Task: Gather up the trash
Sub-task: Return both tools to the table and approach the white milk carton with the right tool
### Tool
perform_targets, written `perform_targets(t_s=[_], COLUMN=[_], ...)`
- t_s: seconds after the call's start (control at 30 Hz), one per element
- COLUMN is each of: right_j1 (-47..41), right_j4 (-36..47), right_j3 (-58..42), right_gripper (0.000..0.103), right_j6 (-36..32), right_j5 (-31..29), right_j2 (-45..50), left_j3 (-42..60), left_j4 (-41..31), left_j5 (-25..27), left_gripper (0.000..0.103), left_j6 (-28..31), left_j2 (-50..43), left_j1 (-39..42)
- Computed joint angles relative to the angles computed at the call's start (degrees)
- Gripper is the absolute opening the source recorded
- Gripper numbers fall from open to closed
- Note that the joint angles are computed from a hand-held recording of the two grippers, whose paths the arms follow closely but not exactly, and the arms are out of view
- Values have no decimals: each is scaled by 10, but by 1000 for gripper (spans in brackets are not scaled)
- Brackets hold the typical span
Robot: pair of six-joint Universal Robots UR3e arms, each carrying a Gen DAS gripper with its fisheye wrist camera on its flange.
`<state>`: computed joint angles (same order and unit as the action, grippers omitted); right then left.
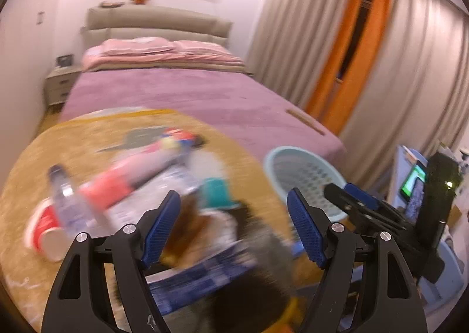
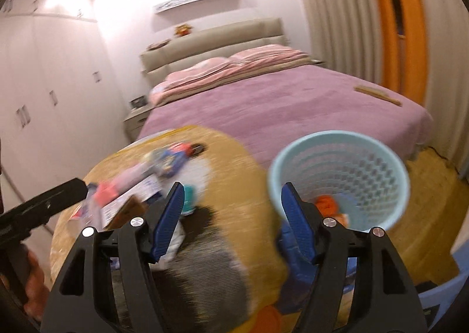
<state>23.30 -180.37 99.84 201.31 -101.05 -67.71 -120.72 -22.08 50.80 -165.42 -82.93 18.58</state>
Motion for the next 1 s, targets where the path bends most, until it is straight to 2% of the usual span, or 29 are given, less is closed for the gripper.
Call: perform_targets(t_s=[0.23,0.33,0.4,0.5,0.6,0.73,0.83,0.9,1.0], right_j1=[62,98,124,138,140,168,145,131,125], right_j4=[38,41,71,103,107,129,138,146,146], right_j3=[-87,-116,-151,-175,-177,-217,-220,-222,-225], right_gripper=[65,65,65,75,79,79,79,78,71], right_j6=[30,37,50,84,116,91,74,66,47], right_j5=[33,23,-9,-18,2,-85,-69,-60,-56], right_j2=[80,107,125,140,146,160,155,154,156], left_j3=[-45,-68,-80,-98,-109,-128,-127,-140,-146], left_j4=[-71,-104,-126,-153,-171,-196,-212,-190,-199], left_j5=[-31,-37,-40,-51,-63,-82,-86,-78,-85], left_gripper=[73,72,72,72,72,72,72,70,70], left_j6=[60,105,129,163,186,218,230,224,231], left_j2=[44,58,60,65,74,91,78,78,89], left_j1=[152,204,230,263,280,291,266,247,255])
